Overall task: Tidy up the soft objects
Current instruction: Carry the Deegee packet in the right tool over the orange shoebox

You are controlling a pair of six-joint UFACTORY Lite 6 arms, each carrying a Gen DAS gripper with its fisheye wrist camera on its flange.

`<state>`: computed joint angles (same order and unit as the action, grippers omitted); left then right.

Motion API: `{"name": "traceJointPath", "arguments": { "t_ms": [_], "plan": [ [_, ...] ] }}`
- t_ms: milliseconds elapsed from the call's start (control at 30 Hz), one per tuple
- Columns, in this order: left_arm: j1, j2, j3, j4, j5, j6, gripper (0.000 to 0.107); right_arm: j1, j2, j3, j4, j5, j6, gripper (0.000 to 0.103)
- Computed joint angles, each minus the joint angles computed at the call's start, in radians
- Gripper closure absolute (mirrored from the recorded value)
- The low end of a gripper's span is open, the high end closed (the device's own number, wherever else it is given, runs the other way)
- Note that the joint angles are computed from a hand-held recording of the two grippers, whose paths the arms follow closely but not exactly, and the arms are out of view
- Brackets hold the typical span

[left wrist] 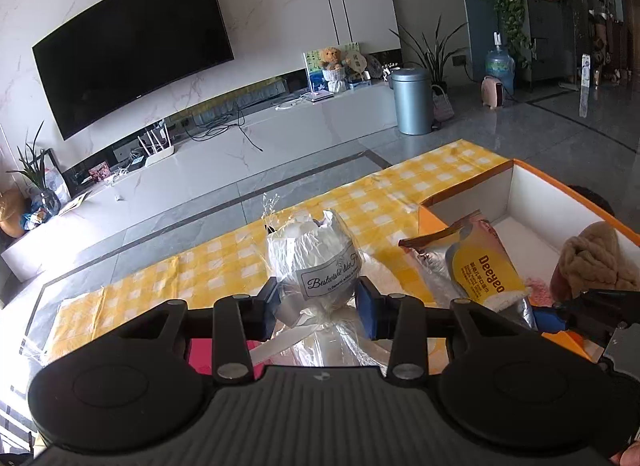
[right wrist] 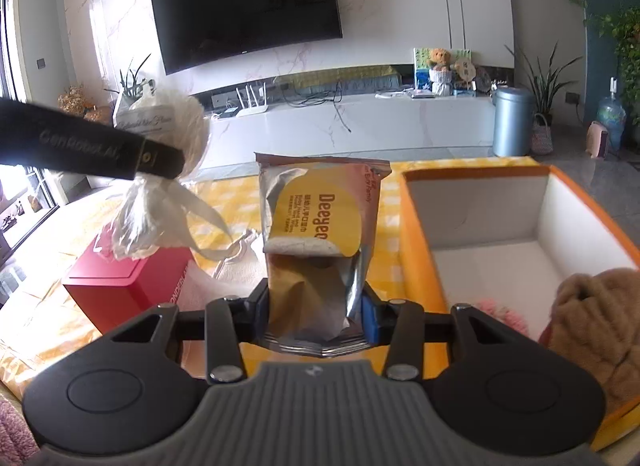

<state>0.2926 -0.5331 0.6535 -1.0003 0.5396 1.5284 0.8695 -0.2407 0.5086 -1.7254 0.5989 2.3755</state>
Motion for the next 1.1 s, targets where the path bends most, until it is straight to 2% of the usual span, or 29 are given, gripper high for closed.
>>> {"name": "traceJointPath", "arguments": {
  "t_ms": [233,400,567,667,833,933,1100],
  "plan": [
    [-0.030,-0.072,0.015,0.052,0.178,-0.142,0.062,-0.001,-0.344,-0.083,0.392,0.068,-0.507,0.059],
    [-0.201,-0.067,0.025,0.076,0.155,-0.253,0.062,-0.128,-0.551,-0.082,0.670,0.088,-0.937,0.059],
    [-0.379,0.063,0.096,0.045,0.086,-0.310,0.062,-0.402,-0.638,-0.060,0.962,0.026,-1.400,0.059],
    [-0.481,0.168,0.152,0.024,0.022,-0.334,0.062,-0.558,-0.614,-0.045,1.065,-0.018,-1.627,0.059],
    [-0.581,0.340,0.233,0.044,-0.050,-0.380,0.062,-0.789,-0.481,-0.005,1.267,-0.142,-1.972,0.059],
    [-0.644,0.407,0.245,0.133,-0.125,-0.433,0.062,-0.843,-0.395,0.010,1.282,-0.187,-2.027,0.059],
    [-0.677,0.476,0.234,0.150,-0.179,-0.404,0.062,-0.885,-0.280,0.013,1.277,-0.263,-2.066,0.059]
  ]
}}
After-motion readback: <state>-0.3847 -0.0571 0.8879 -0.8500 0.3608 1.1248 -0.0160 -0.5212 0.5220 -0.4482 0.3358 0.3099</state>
